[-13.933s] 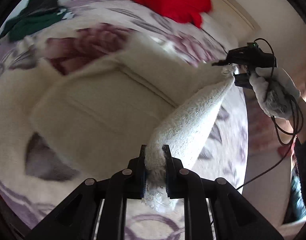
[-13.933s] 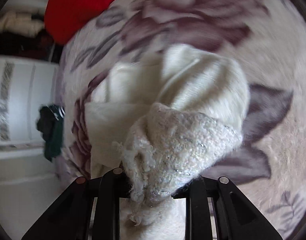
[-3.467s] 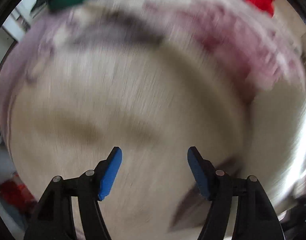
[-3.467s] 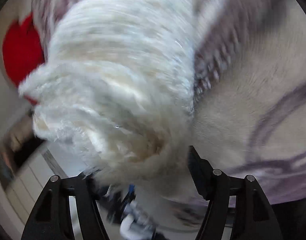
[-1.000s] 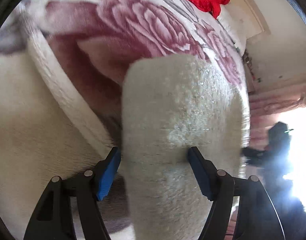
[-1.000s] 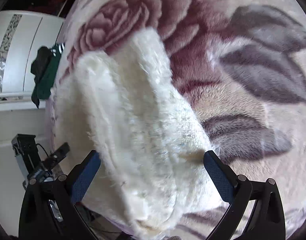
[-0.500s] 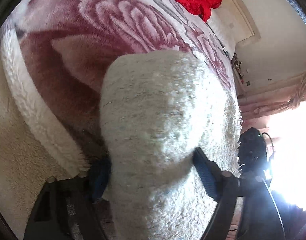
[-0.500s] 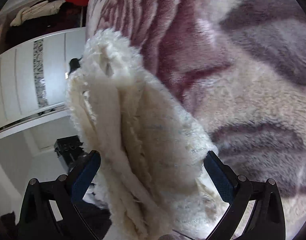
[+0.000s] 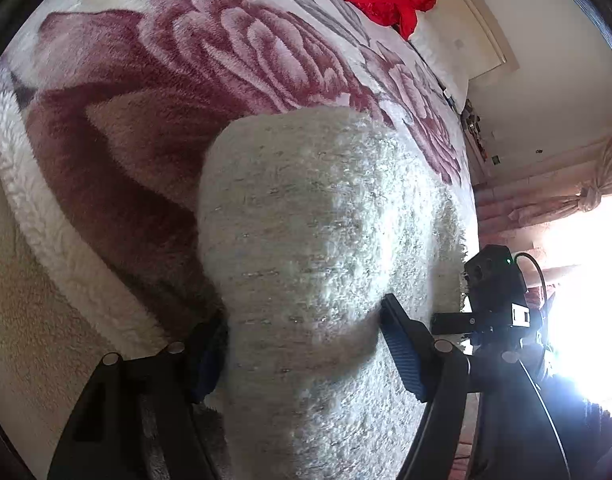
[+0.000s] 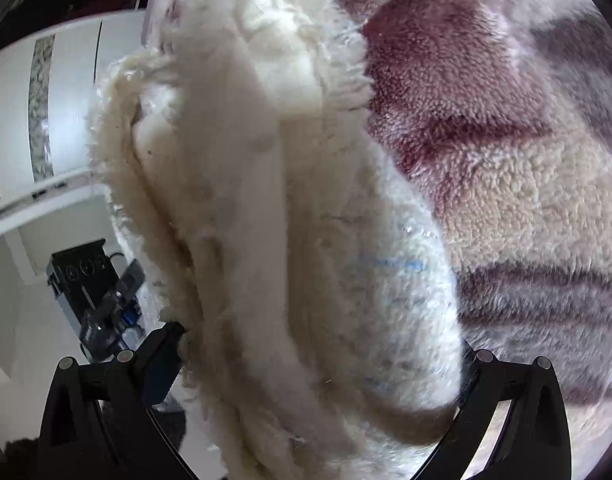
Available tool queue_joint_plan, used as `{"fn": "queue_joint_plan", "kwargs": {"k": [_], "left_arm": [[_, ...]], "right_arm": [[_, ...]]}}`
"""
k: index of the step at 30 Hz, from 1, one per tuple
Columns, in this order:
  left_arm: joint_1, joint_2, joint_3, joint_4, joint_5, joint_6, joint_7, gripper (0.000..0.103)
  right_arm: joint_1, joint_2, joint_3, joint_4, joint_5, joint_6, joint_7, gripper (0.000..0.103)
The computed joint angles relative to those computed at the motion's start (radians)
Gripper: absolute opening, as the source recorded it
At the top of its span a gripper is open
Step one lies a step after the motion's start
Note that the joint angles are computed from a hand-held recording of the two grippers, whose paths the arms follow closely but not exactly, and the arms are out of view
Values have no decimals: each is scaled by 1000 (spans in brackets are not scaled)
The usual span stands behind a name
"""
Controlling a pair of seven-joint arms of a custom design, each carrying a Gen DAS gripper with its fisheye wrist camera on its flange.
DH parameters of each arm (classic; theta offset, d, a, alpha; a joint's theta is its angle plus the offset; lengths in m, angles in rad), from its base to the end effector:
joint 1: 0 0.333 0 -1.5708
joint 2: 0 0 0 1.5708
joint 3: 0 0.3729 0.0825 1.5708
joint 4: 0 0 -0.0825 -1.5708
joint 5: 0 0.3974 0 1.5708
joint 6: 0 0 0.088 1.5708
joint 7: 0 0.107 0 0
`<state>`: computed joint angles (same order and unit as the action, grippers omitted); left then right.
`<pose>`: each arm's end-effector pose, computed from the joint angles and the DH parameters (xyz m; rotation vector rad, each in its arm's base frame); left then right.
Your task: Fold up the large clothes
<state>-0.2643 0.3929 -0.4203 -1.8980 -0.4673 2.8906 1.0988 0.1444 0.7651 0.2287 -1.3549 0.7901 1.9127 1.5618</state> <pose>0.5782 -0.3940 0.4190 2.1838 -1.6338 0.9354 0.7219 0.2876 0.3214 -1.7900 1.8407 1.1343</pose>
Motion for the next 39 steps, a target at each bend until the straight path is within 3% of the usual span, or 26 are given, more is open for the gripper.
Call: {"fn": "queue_joint_plan", "kwargs": {"k": [4, 11, 14, 17, 20, 21, 23, 25, 27, 30, 35, 36, 37, 39], "left_arm": [[-1, -4, 14, 30, 22, -47, 8, 66], [-3, 26, 50, 147, 72, -182, 52, 65], [-2, 62, 59, 230, 95, -243, 89, 63], [-8, 117, 72, 333, 122, -312, 119, 63], [-22, 183, 98, 447, 183, -429, 142, 63], [-14, 203, 95, 468, 182, -461, 160, 63], [10, 214, 78, 459, 147, -473, 199, 63], [37, 206, 57, 424, 101, -457, 253, 64], [59, 191, 41, 375, 45, -425, 287, 65], [80, 179, 29, 333, -16, -398, 326, 67], [99, 173, 14, 316, -92, -377, 376, 65], [95, 168, 20, 319, -89, -383, 380, 65], [92, 161, 26, 318, -84, -384, 385, 65], [83, 155, 38, 333, -72, -395, 382, 64]], "right_arm": [[-19, -72, 13, -97, 73, 67, -21, 74], [-31, -160, 12, -199, 196, 159, -81, 62], [-27, -161, 14, -175, 232, 181, -84, 54], [-17, -152, 7, -122, 223, 186, -85, 53], [37, -118, -57, -39, 17, 128, 42, 57], [35, -115, -64, -45, -16, 113, 63, 70], [11, -116, -50, -86, -8, 114, 69, 78], [0, -116, -45, -122, 0, 136, 62, 97], [12, -115, -46, -147, -22, 164, 60, 103], [-2, -81, -13, -156, 23, 177, 48, 103], [-48, -49, 50, -197, 223, 250, -47, 103], [-45, -53, 54, -200, 246, 271, -54, 98], [-47, -54, 64, -198, 273, 275, -70, 86], [-39, -67, 64, -202, 294, 291, -77, 77]]}}
